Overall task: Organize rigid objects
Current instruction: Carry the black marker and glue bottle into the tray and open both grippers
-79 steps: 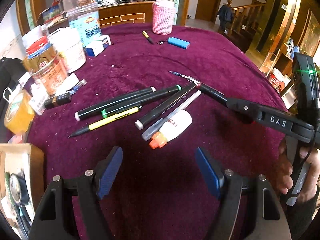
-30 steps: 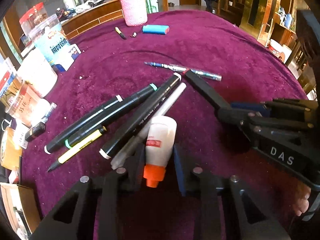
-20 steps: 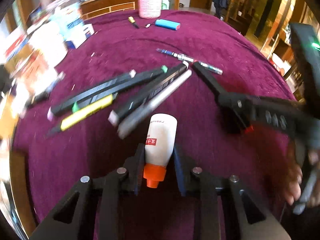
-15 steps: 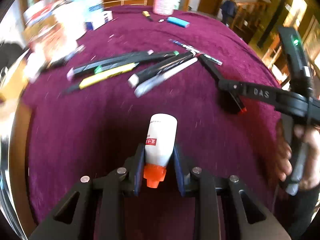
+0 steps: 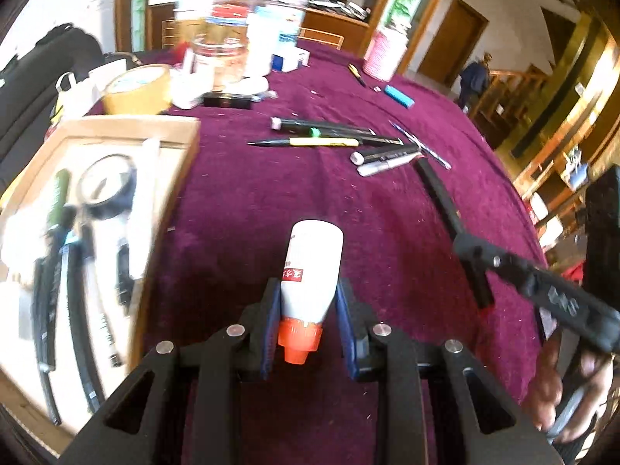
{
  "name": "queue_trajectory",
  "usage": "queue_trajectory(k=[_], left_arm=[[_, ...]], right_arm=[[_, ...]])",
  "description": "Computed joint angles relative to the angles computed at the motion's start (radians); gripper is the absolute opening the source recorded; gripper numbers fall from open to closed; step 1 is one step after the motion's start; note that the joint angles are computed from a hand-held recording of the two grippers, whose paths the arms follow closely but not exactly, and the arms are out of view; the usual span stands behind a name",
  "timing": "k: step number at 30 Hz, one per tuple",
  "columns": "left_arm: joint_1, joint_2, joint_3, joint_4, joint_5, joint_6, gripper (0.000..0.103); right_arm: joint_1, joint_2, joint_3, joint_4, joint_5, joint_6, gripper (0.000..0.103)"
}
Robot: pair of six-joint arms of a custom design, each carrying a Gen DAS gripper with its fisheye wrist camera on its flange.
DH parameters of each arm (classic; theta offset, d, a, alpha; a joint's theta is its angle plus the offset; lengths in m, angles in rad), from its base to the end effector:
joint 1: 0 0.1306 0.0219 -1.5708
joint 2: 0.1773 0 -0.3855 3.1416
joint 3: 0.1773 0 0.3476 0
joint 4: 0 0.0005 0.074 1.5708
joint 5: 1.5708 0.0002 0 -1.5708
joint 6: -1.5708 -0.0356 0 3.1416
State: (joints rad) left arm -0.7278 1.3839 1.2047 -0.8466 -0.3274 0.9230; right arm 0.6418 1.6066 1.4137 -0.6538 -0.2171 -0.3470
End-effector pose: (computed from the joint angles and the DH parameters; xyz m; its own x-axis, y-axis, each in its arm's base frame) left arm 0.3178 -0.2685 0.3619 -0.7883 -0.3089 -0.5321 -0.2041 0.9472 -0.2475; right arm 0.4094 0.3149 0.3591 -0.8020 -0.1847 -0.5681 -0.4532 0.8078 0.3770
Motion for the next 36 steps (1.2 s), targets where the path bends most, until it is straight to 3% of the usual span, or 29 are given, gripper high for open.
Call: queue_trajectory(k=[4,10,16,23,36], left_arm=[[0.000,-0.092,-0.068,-0.022,-0.020,0.050,0.027],[0.036,-0.247,-0.147,-0.148,-0.092,0.141,0.027],[0.119,-0.350,-0.225,-0.193,-0.084,0.170,0.027],[0.211,-0.381,-0.298,-0.174,0.002,0.154,0.027],[0.236,-0.356,-0.301,-0.161,0.037,0.114,0.027]], right_arm=[[0.103,-0.002,0.035,0.000,-0.028,0.021,0.017],[0.218,0.066,0.131,-0.033,-0.084,0.055,0.017],[0.296,0.179,0.275,-0.102,-0.086,0.101,0.018],[0.327,0.314,0.436,-0.210,-0.086,0.110,0.018],[0.339,0.416,0.568,-0.284,-0.031,0.123,0.018]])
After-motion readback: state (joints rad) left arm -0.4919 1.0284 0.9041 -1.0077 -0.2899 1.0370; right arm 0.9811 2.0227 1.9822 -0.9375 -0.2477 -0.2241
